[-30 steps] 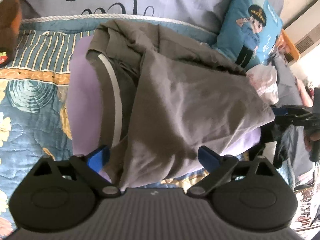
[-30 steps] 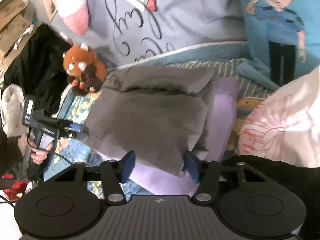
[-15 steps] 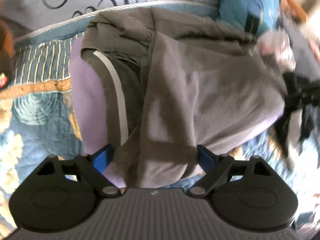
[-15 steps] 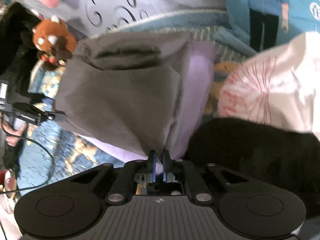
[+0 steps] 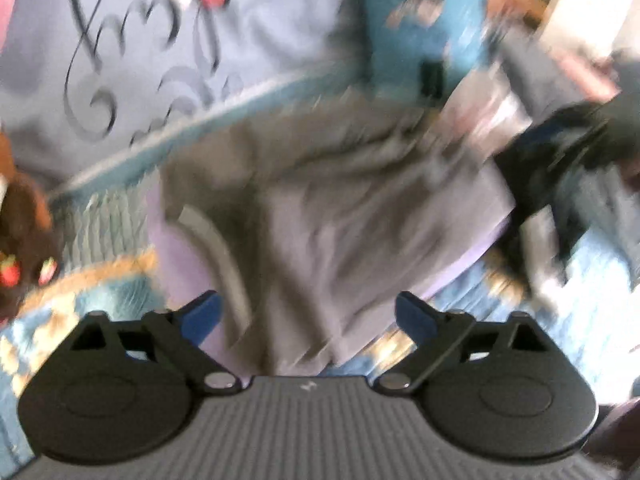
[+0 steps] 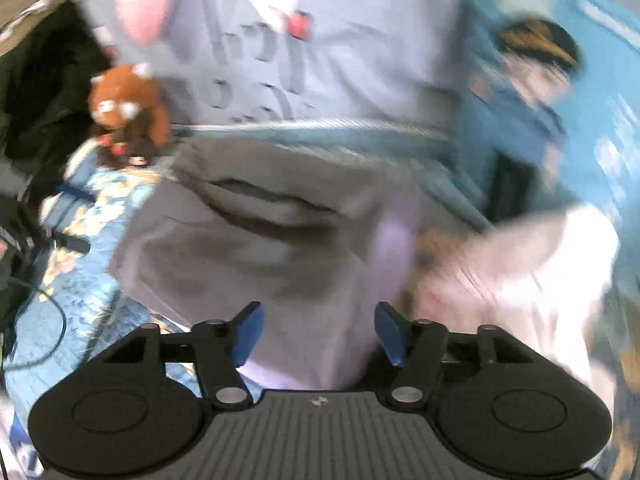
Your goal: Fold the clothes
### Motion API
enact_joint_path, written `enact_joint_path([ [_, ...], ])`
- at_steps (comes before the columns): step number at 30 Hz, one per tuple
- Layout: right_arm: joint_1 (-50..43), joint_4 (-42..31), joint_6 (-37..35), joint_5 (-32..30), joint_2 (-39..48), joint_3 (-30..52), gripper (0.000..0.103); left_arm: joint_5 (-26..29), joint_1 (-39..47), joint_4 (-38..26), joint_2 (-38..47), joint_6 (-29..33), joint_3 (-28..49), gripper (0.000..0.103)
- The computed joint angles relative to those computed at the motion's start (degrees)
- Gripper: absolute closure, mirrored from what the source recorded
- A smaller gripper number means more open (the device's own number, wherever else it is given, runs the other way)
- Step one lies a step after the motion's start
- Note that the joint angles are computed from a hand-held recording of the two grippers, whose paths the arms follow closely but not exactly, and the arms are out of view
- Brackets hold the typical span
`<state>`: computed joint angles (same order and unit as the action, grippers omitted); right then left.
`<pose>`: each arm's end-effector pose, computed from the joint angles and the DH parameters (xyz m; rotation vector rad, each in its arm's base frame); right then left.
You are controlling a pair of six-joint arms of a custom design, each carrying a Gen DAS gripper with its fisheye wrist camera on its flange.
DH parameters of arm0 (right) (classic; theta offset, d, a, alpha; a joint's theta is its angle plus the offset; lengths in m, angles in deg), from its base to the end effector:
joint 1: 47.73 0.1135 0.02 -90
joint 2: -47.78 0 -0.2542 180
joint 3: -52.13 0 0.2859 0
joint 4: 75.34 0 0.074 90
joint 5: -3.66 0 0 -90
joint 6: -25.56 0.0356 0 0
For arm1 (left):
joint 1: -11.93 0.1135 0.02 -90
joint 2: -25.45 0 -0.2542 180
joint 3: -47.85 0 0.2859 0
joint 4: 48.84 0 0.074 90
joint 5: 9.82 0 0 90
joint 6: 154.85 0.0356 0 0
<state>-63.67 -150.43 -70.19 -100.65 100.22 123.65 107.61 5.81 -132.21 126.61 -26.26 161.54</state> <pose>0.1908 -0.0453 0.3185 0.1270 2.5084 0.1651 0.3790 -0.0571 0.3252 1.1083 2.4080 -0.4956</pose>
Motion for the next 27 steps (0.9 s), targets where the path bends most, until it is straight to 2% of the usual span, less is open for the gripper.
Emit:
enact_joint_path([
  [2,3.0,2.8,-1.1,0.6,3.3,0.3,0.038,5.4,-1.0,-1.9,2.2,-0.7,3.6,0.0],
  [5,5.5,6.3,-1.2,1.2,9.0,1.8,0.038,3.2,-6.1,2.2,4.2,-2.2,4.4,0.0],
  [8,2.5,9.4,2.7,-2.8,13.1,3.6,0.035,-4.0,-9.6,10.0,6.5,-5.6,3.9,0.0],
  [10,-0.6,10.7,6.7,-5.7,16.0,4.7,0.031,-4.5,-8.6,9.1,11.4,-10.2,8.6,0.0],
  [12,-3.7,12.1,11.3,-8.4,18.9,5.8,0.031,-0.8,-6.1,4.4,18.4,-15.5,17.7,0.0],
  [14,-5.4,14.0,14.6,-8.2,20.5,5.7,0.032,0.7,-3.5,0.7,25.1,-20.9,26.9,0.0],
  [17,-2.9,15.6,10.5,-1.5,21.7,6.2,0.032,-0.1,-1.0,-1.9,33.6,-26.4,39.3,0.0],
  [21,2.8,17.6,1.0,5.7,20.6,5.2,0.032,0.7,-0.6,-5.6,41.0,-25.8,51.5,0.0],
  [24,6.3,18.5,-4.6,9.7,20.5,4.7,0.032,0.9,-1.9,-7.1,42.9,-22.6,54.6,0.0],
  [27,7.2,19.3,-5.2,10.9,22.1,4.9,0.033,0.5,-3.5,-6.3,41.2,-20.7,51.2,0.001],
])
